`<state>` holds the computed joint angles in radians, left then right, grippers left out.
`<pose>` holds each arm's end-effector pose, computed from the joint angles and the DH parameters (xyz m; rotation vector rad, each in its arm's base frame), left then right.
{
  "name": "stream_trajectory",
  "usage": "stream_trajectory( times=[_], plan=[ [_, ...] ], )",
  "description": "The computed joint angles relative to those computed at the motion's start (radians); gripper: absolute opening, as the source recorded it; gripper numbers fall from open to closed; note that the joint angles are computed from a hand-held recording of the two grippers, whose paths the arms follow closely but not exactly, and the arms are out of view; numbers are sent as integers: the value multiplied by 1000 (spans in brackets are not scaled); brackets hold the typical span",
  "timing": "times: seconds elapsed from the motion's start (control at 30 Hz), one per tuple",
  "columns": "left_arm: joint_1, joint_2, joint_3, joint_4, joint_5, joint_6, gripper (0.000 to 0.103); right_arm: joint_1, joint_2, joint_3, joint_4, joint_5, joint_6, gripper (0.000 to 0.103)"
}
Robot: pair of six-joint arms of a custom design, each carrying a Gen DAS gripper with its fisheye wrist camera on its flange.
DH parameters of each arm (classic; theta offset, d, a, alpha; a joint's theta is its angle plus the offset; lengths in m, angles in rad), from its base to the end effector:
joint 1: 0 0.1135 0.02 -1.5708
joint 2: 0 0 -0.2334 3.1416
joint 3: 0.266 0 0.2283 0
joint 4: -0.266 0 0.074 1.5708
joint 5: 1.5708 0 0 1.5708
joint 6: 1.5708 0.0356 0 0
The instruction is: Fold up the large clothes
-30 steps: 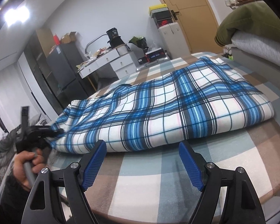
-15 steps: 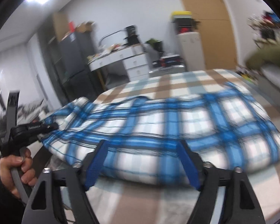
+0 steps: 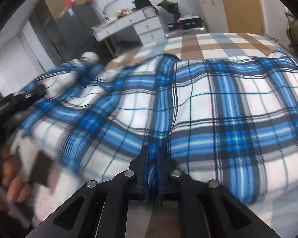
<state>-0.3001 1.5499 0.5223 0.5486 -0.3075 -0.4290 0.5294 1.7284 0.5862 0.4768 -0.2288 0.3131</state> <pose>0.2670 -0.0713 0.1396 -0.3198 2.0032 -0.1450 0.2447 0.1525 0.1015 -0.3775 2.2816 0.7014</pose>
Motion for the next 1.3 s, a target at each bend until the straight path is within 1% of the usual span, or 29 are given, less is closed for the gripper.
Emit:
stream_trajectory(
  times=[0.03, 0.07, 0.1, 0.17, 0.23, 0.37, 0.43, 0.47, 0.53, 0.57, 0.6, 0.63, 0.67, 0.7, 0.73, 0.77, 0.8, 0.83, 0.87, 0.9, 0.93, 0.97, 1.0, 1.07, 1.17, 1.2, 1.23, 1.27, 1.3],
  plan=[
    [-15, -6, 17, -10, 1, 26, 0, -16, -67, -77, 51, 3, -24, 33],
    [-33, -10, 40, -25, -1, 50, 0, -42, -138, -168, 117, 2, -46, 56],
    [-40, -4, 57, -32, 1, 63, 0, -66, -184, -227, 167, -5, -55, 61],
    [-79, 9, 126, -73, -8, 99, 0, -163, -245, -316, 240, -66, -70, 63],
    [-113, 23, 180, -101, -16, 125, 0, -260, -235, -348, 296, -146, -53, 63],
    [-199, 90, 339, -176, -23, 183, 0, -404, -223, -374, 350, -177, -21, 63],
    [-263, 176, 476, -227, -26, 233, 0, -471, -236, -400, 395, -203, -6, 63],
    [-287, 228, 547, -258, -11, 259, 0, -510, -250, -417, 419, -210, 1, 63],
    [-322, 334, 676, -318, 30, 295, 0, -573, -290, -427, 411, -222, -3, 65],
    [-341, 418, 767, -347, 66, 301, 0, -605, -299, -434, 416, -209, -9, 65],
    [-348, 491, 839, -367, 109, 296, 2, -609, -333, -438, 387, -186, -9, 65],
    [-341, 567, 917, -398, 195, 293, 13, -641, -340, -435, 368, -172, -18, 65],
    [-330, 613, 964, -420, 278, 288, 34, -670, -350, -435, 349, -177, -22, 66],
    [-306, 705, 1061, -478, 416, 267, 45, -707, -332, -415, 327, -187, -22, 66],
    [-296, 747, 1112, -529, 454, 244, 51, -741, -326, -406, 305, -201, -25, 66],
    [-288, 763, 1124, -557, 474, 214, 51, -776, -300, -386, 284, -219, -25, 66],
    [-274, 757, 1092, -544, 510, 188, 51, -788, -279, -368, 271, -225, -24, 66],
    [-253, 723, 1009, -495, 568, 183, 52, -807, -270, -361, 259, -237, -24, 66],
    [-239, 680, 919, -433, 592, 184, 55, -825, -261, -352, 251, -255, -24, 66],
    [-236, 650, 865, -397, 590, 184, 58, -839, -248, -342, 244, -282, -26, 66],
    [-227, 601, 769, -333, 572, 187, 65, -847, -232, -333, 243, -307, -21, 66],
    [-221, 558, 681, -274, 530, 186, 65, -852, -216, -327, 245, -330, -9, 66],
    [-224, 538, 637, -244, 499, 182, 65, -848, -196, -315, 253, -341, 4, 66],
    [-220, 474, 490, -125, 468, 191, 65, -858, -185, -323, 278, -412, 19, 67],
    [-249, 396, 350, -47, 324, 189, 66, -858, -168, -338, 350, -473, 57, 68],
    [-269, 397, 331, -22, 300, 180, 66, -856, -166, -338, 362, -495, 71, 70],
    [-269, 383, 294, 8, 297, 182, 66, -848, -157, -337, 382, -514, 89, 72],
    [-273, 393, 302, 4, 290, 182, 67, -829, -155, -336, 387, -515, 101, 73],
    [-281, 407, 319, -30, 256, 195, 67, -801, -155, -326, 368, -488, 103, 73]
  ],
)
